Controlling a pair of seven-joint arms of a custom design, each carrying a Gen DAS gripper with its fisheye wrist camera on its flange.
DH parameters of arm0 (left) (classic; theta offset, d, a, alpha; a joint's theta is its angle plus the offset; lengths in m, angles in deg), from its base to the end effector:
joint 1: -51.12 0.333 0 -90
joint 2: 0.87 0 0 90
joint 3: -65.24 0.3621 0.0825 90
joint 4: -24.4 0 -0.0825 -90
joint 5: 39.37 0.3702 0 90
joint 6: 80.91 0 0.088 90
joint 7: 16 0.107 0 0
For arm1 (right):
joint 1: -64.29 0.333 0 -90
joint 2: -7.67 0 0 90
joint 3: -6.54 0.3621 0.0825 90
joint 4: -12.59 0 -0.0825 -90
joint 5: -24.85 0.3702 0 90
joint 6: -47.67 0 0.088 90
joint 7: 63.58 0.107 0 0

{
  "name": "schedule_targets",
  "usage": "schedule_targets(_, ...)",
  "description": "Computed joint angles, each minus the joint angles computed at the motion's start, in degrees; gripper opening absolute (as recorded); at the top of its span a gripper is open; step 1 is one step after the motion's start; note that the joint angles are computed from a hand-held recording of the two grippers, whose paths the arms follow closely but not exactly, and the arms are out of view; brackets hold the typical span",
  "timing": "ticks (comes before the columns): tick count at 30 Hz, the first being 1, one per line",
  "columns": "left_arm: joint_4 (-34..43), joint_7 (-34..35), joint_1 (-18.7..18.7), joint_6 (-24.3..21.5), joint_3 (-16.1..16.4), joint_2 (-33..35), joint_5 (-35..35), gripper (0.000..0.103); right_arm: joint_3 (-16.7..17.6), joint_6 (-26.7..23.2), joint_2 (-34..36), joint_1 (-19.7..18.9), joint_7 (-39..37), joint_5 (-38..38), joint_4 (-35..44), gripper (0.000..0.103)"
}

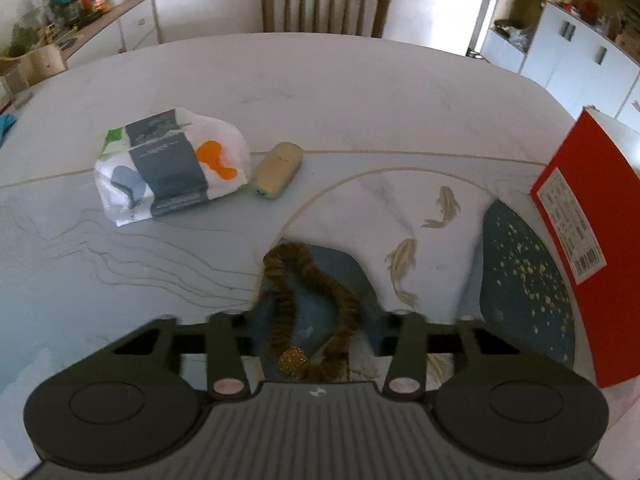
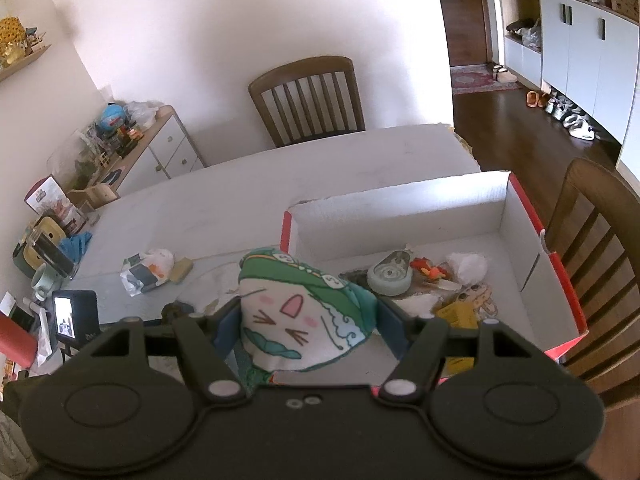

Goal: Organize objects
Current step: 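Carry the pouch and beaded keychain over the shoebox with both tools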

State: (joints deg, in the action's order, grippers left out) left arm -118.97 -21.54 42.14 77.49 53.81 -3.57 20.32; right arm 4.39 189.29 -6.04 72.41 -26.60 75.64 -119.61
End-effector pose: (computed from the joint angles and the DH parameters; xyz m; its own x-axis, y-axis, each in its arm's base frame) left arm 0.4220 -0.1964 0.3753 0.3551 -0.9330 0.0578 -0.7698 -0.3269 -0.5482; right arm 0.4793 0.0468 0.5355 0.4908 -0.8157 -0.3060 -0.7475 -0.2138 -0.6290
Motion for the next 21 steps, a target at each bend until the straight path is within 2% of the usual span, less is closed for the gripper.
schedule_targets(1,0.01,-0.13,0.03,0.05,0.02,-0.01,-0.15,0.03,-0.08,0.08,0.14,0.0,-0.22,0.13,0.1,0.069)
schedule_targets(3,0.09,-0.43,-0.03,-0.21,-0.09,-0.02,-0.47,0.016,-0.34,-0.09,0.55,-0.09,-0.63,0.35,0.51,0.069)
schedule_targets(12,1.66,-0.61,-2.0,-3.47,-1.88,-2.77,-1.16,0.014,-1.08,-1.57,3.24,-1.04,-2.64,1.64,3.11,0.069)
schedule_targets(21,6.75,2.22,-4.4,-3.83,-3.89,-4.38,-5.26,0.015,-1.98,-4.69,6.53,-2.92,-6.82,4.2,7.27,0.069)
